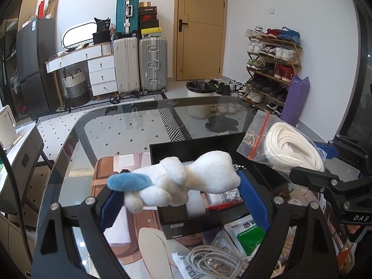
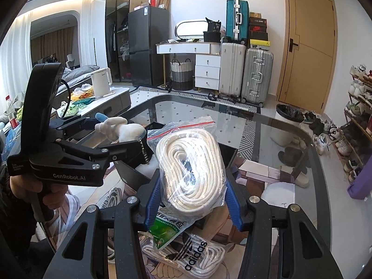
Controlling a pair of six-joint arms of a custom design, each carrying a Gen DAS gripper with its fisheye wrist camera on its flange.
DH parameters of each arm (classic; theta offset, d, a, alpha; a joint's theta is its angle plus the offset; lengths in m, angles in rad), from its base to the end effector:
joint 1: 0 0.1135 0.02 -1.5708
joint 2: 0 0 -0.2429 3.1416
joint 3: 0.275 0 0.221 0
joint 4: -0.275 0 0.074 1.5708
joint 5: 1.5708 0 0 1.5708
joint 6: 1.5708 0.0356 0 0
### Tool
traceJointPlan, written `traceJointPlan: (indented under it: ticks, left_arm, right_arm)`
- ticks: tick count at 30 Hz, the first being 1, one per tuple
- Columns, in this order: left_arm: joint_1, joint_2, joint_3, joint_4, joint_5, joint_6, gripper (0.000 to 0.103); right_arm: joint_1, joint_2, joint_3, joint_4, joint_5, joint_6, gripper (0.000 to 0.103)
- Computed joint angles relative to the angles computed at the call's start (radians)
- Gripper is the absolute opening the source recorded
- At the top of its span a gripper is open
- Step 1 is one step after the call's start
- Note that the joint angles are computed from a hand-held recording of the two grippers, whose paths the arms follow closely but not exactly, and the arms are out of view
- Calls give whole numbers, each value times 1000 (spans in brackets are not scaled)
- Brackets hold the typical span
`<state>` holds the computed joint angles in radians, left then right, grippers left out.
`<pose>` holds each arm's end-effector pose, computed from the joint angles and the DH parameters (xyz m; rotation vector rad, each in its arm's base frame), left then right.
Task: Organize soft objects
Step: 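Carry the rope bag over the box with the right tool while the left lifts the toy, then lower the rope bag and plush toy into the black box and open both tools, then withdraw both tools from the box toward the remaining items on the mat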
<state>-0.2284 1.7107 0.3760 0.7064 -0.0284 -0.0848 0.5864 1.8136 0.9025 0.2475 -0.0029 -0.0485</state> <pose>0.2443 -0.0558 0.0969 0.1421 2.1979 -0.1441 0.2852 0.1896 0.1505 -0.7041 2.1379 0.2947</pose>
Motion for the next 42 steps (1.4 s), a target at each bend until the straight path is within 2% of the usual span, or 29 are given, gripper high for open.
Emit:
traceJointPlan:
  ticks: [7,15,22,27,28,30,33,35,37,38,42]
  left_arm:
    - [-8,78,56,-8,-28,6,91]
    - [2,137,97,-17,-13,5,91]
    - [-2,153,124,-31,-22,12,91]
    - [1,140,124,-45,-9,-11,92]
    - [2,133,122,-54,0,-13,92]
    - [2,122,109,-49,12,-1,96]
    - [-25,101,85,-34,-12,19,103]
    - [-47,81,62,-24,-34,36,103]
    - [-59,60,46,-25,-46,39,103]
    - [-63,42,31,-25,-49,37,103]
    - [-58,-26,-22,-29,-41,14,103]
  right_arm:
    - [-6,93,120,-60,-5,-7,50]
    - [-21,183,224,-91,-16,15,50]
    - [-19,236,282,-121,-13,6,51]
    - [-20,243,270,-72,-1,11,53]
    - [-23,236,260,-66,-7,12,55]
    - [-30,204,217,-44,-13,15,70]
    - [-39,147,143,-14,-12,15,87]
    - [-43,106,86,13,-9,19,89]
    - [-48,78,50,11,-6,23,94]
    - [-49,66,35,8,-2,28,100]
    - [-54,31,-40,27,6,56,102]
